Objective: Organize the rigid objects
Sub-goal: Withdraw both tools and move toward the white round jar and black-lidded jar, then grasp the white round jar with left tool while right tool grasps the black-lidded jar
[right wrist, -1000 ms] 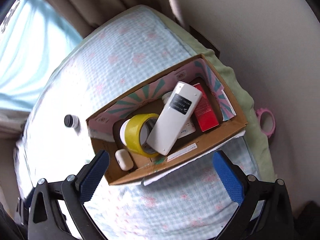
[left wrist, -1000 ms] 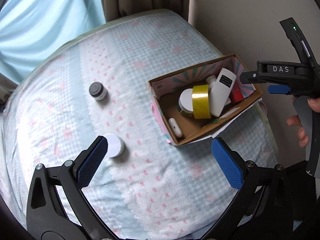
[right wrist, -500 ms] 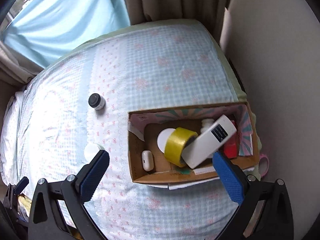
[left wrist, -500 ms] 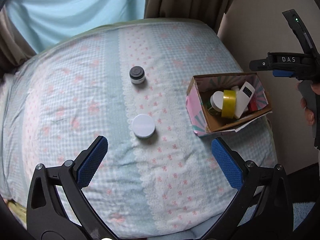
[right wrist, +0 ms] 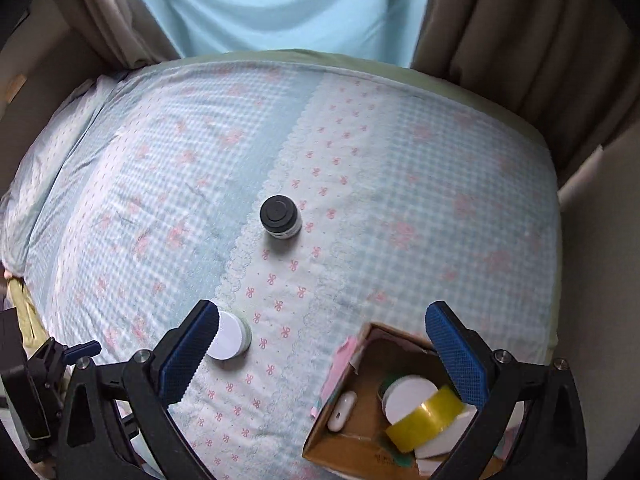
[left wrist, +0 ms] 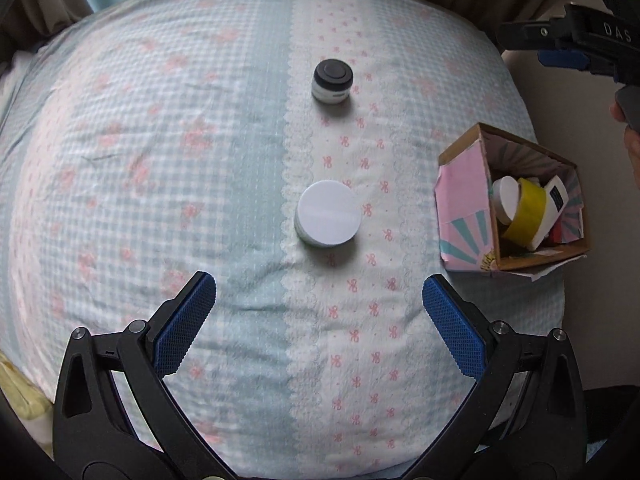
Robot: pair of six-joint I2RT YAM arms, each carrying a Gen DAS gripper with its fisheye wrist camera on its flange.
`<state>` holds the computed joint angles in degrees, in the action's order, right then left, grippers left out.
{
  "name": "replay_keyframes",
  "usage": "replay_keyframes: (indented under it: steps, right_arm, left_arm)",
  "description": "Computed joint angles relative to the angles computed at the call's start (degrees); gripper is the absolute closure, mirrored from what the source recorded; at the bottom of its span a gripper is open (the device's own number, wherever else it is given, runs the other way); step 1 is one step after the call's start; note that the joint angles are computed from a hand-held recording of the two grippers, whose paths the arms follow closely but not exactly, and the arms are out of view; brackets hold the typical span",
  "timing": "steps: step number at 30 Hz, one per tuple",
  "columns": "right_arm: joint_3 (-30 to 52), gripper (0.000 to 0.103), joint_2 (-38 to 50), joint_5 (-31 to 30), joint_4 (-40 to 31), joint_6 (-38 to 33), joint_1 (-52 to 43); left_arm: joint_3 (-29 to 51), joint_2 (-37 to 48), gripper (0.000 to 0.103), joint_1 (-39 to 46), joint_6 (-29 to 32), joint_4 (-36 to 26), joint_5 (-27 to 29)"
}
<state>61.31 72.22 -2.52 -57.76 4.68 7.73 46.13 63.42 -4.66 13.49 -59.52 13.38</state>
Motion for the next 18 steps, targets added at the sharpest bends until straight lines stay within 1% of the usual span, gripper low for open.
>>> replay_keyframes:
  steps: [3,5,8,9,10,11,13,14,18]
  right_arm:
    - [-1.0,0.0,8.1,-2.4,6.7,-5.3,0.6]
    - [-0.3,0.0,14.3,-3.9,10.4,-9.0,1.0]
    - [1.7,0.0,22.7,-4.8,14.5,-13.8,2.0]
    - [2.9,0.001,25.3,-4.9,15.0,-14.9,2.4]
    - [4.0,0.004,27.9,-4.9,15.8,-15.9,2.8]
    - [5.3,0.006,30.5,-4.2,16.2,-16.3,3.4]
    - [8.5,0.007,35.7,-4.2,16.4,-17.2,4.2]
    - [9.9,0.007,37.9,-4.4,16.8,-18.1,4.6]
    - [15.6,0.008,45.9,-2.2,16.6,-20.1,6.7]
  left_arm:
    - [-5.9,3.3,0.0,-2.8,-3.2,8.7,-1.9]
    - [-8.9,5.8,0.0,-5.1,-5.7,14.1,-3.5]
    - [-11.6,12.5,0.0,-8.6,-9.8,21.4,-5.7]
    - [-12.2,14.6,0.0,-9.6,-11.2,23.8,-6.1]
    - [-12.6,16.6,0.0,-10.5,-12.4,26.0,-6.6]
    - [-12.8,18.2,0.0,-11.4,-13.7,27.9,-7.0]
    - [-12.9,21.4,0.0,-13.2,-16.2,31.4,-7.6]
    - [-12.7,23.1,0.0,-14.2,-17.2,32.9,-8.0]
    - [-10.6,29.1,0.001,-17.4,-19.8,36.6,-10.1]
